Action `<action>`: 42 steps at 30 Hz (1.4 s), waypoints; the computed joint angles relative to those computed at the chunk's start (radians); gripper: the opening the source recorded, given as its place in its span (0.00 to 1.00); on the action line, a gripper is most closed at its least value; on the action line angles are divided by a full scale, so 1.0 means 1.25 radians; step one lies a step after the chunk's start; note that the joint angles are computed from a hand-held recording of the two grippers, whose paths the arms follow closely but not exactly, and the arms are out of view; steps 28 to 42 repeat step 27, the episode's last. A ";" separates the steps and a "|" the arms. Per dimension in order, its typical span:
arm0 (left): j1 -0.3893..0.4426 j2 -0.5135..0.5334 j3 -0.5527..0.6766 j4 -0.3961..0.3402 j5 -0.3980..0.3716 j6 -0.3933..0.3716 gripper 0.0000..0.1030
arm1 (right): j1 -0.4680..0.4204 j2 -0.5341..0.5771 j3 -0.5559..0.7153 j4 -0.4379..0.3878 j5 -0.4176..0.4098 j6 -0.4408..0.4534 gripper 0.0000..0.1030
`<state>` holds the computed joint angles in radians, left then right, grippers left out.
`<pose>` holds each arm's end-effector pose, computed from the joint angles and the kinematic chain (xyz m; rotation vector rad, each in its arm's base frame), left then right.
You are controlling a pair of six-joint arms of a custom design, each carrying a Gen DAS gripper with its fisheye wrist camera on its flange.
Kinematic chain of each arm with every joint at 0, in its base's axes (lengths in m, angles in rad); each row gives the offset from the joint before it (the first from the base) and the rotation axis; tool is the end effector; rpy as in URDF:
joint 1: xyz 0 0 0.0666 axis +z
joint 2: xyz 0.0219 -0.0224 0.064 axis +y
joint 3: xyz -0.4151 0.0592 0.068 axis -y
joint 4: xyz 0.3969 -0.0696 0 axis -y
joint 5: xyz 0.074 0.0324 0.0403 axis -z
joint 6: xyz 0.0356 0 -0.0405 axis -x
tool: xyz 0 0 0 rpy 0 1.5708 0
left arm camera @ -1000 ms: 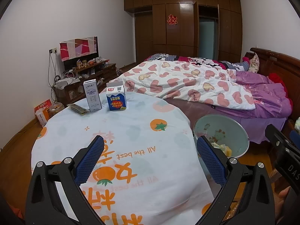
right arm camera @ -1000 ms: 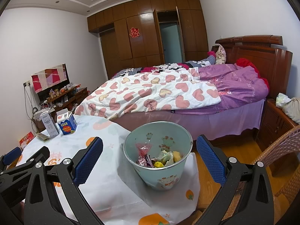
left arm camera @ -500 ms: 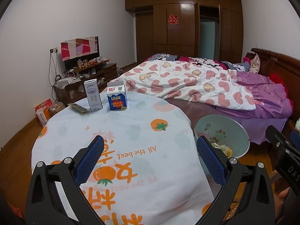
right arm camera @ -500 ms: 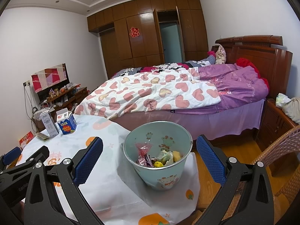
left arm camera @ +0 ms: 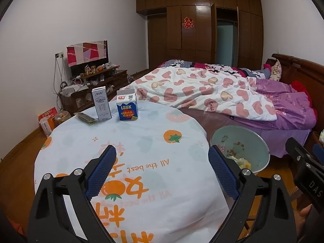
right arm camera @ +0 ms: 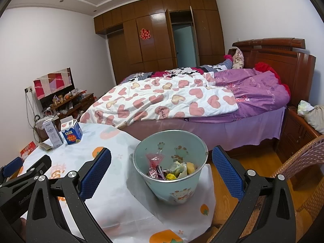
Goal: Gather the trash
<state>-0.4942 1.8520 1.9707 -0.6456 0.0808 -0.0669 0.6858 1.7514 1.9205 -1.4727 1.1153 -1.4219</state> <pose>0.6068 -0.3307 0.5023 0.6325 2.0174 -0.3413 0.4679 0.3410 0.5070 0.8862 1.8268 -0.3873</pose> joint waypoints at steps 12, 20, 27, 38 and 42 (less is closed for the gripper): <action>0.002 0.014 0.026 -0.037 0.013 0.012 0.89 | 0.000 0.000 0.001 0.000 0.000 0.000 0.95; -0.004 0.004 0.008 -0.010 -0.018 0.001 0.94 | 0.000 0.000 0.000 0.001 0.001 0.000 0.95; -0.006 0.004 0.007 -0.002 -0.025 0.000 0.94 | 0.000 -0.001 -0.001 0.000 -0.001 -0.003 0.95; -0.006 0.004 0.007 -0.002 -0.025 0.000 0.94 | 0.000 -0.001 -0.001 0.000 -0.001 -0.003 0.95; -0.006 0.004 0.007 -0.002 -0.025 0.000 0.94 | 0.000 -0.001 -0.001 0.000 -0.001 -0.003 0.95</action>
